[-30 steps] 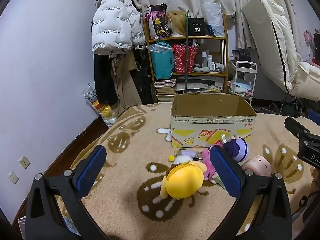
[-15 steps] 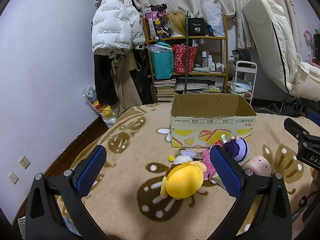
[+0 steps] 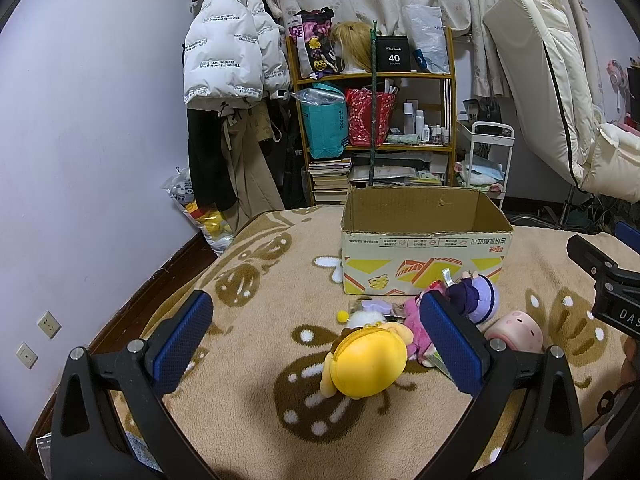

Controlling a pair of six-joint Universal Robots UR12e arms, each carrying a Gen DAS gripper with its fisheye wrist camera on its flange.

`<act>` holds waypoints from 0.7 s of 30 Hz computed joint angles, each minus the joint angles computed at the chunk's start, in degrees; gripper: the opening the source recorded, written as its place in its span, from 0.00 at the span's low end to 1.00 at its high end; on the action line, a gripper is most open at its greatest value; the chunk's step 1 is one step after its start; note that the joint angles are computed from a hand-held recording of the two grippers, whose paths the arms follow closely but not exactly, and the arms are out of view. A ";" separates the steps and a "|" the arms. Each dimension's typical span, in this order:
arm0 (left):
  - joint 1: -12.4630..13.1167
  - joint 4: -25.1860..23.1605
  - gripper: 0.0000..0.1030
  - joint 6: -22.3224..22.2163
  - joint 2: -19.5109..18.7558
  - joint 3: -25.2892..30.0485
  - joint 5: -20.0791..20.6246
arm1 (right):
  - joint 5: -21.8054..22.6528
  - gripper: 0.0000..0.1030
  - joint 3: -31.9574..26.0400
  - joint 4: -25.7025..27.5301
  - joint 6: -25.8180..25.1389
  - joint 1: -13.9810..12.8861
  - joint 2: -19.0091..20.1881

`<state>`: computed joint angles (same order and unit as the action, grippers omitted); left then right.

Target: Organize soft objects

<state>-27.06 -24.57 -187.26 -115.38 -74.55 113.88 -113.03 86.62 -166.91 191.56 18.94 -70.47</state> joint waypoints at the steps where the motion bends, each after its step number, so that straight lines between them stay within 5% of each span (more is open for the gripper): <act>1: 0.00 -0.10 0.99 0.00 -0.27 0.39 -0.06 | 0.00 1.00 0.00 0.00 0.00 0.00 0.00; 21: 0.01 -0.37 0.99 0.00 -0.37 0.58 -0.03 | 0.18 1.00 0.04 0.12 -0.02 -0.12 -0.07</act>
